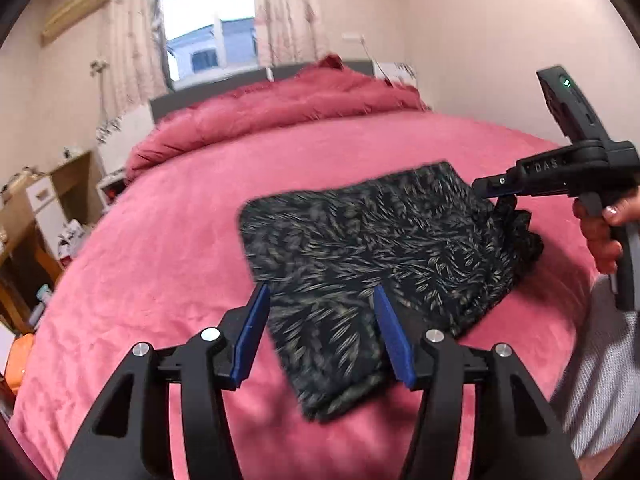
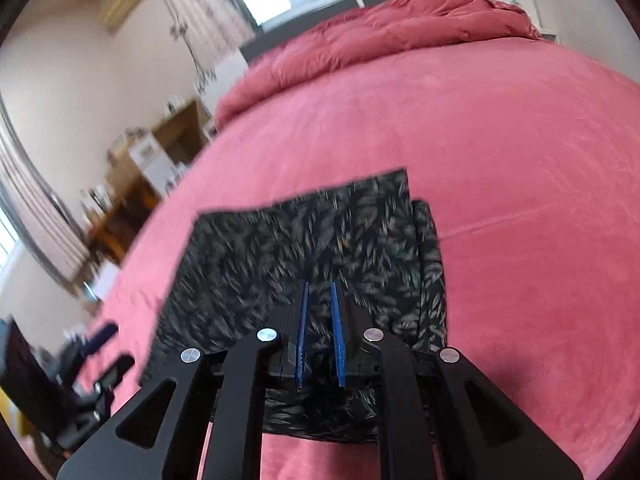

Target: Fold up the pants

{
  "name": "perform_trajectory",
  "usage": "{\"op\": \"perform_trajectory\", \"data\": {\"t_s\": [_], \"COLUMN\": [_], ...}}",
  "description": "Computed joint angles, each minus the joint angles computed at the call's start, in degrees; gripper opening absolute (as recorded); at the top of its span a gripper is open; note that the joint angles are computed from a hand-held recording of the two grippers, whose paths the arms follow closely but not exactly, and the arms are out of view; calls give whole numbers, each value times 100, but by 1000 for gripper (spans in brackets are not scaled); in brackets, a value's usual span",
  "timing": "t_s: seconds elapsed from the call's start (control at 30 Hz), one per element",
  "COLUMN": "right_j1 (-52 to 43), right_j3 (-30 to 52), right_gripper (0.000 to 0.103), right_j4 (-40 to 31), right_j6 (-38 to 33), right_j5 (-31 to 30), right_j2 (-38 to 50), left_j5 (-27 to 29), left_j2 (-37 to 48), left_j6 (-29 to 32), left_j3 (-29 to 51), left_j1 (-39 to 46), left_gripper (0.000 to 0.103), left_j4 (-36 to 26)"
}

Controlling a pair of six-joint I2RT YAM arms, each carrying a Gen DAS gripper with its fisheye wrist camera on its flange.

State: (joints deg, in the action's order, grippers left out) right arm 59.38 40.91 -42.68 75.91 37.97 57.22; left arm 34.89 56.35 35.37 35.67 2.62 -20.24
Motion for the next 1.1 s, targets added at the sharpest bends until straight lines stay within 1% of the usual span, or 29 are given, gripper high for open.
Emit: {"op": "perform_trajectory", "data": {"t_s": [0.07, 0.1, 0.13, 0.17, 0.2, 0.27, 0.33, 0.4, 0.43, 0.5, 0.53, 0.57, 0.6, 0.63, 0.67, 0.7, 0.73, 0.77, 0.8, 0.83, 0.9, 0.97, 1.0, 1.03, 1.07, 1.1], "right_j1": [-154, -85, 28, 129, 181, 202, 203, 345, 433, 735, 899, 1006, 962, 953, 774, 532, 189, -126, -426, -806, -1195, -1552, -1729, -1895, -2056, -2175], "right_j3": [85, 167, 161, 1, -285, -462, -370, -204, -204, -96, 2, 112, 237, 330, 405, 435, 442, 441, 617, 724, 817, 763, 781, 873, 800, 659], "right_gripper": [10, 8, 0, 0, 0, 0, 0, 0, 0, 0, 6, 13, 23, 29, 29, 29, 29, 29, 29, 29, 29, 29, 29, 29, 29, 29], "right_j4": [-253, -541, -847, -857, -731, -718, -805, -1060, -1131, -1327, -1521, -1719, -1810, -1906, -1777, -1572, -1261, -1054, -886, -748, -492, -295, -259, -177, -48, 117], "right_j6": [28, 282, 614, 1021, 1341, 1484, 1420, 1474, 1580, 1867, 1979, 2054, 1937, 1846, 1460, 1027, 410, -69, -468, -944, -1509, -1981, -2171, -2318, -2436, -2440], "right_j5": [-251, -279, -311, -351, -417, -431, -386, -212, -130, 249, 480, 636, 743, 834, 854, 815, 711, 549, 360, 129, -125, -342, -376, -374, -363, -356], "right_j2": [197, 373, 434, 389, 56, -267, -51, 164, 135, 128, 149, 212, 279, 287, 238, 170, 92, 37, 270, 449, 701, 913, 1104, 1359, 1432, 1385], "left_j5": [-458, -629, -633, -586, -462, -350, -511, -525, -399, -92, -120, -294, -351, -383, -484, -740, -911, -1170, -1413, -1542, -1932, -2165, -2296, -2435, -2426, -2350], "left_j2": [198, 271, 382, 463, 592, 626, 474, 432, 470, 432, 393, 363, 420, 532, 668, 920, 1133, 1509, 1995, 2253, 3001, 3519, 3688, 3969, 4171, 4354], "left_j6": [20, 72, 109, 104, 101, 153, 292, 326, 268, 230, 152, 0, -111, -212, -336, -519, -624, -772, -958, -1113, -1547, -1835, -1934, -2021, -2052, -2121], "left_j3": [-142, -281, -303, -373, -433, -576, -692, -574, -415, -174, -55, 51, 221, 421, 629, 941, 1162, 1534, 1970, 2183, 2759, 3085, 3159, 3295, 3405, 3491], "left_j1": [-515, -677, -678, -626, -491, -355, -432, -427, -333, -157, -178, -313, -431, -550, -715, -1005, -1184, -1451, -1705, -1815, -2099, -2235, -2271, -2282, -2250, -2186], "left_gripper": [53, 53, 53, 54, 54, 54, 54, 54, 54, 56, 63, 66, 67, 68, 73, 74, 74, 74, 74, 74, 74, 75, 77, 86, 93, 95], "left_j4": [274, 461, 493, 479, 498, 703, 806, 584, 355, -13, -36, 35, 19, -40, -96, -149, -187, -322, -467, -497, -574, -576, -489, -407, -359, -308]}}
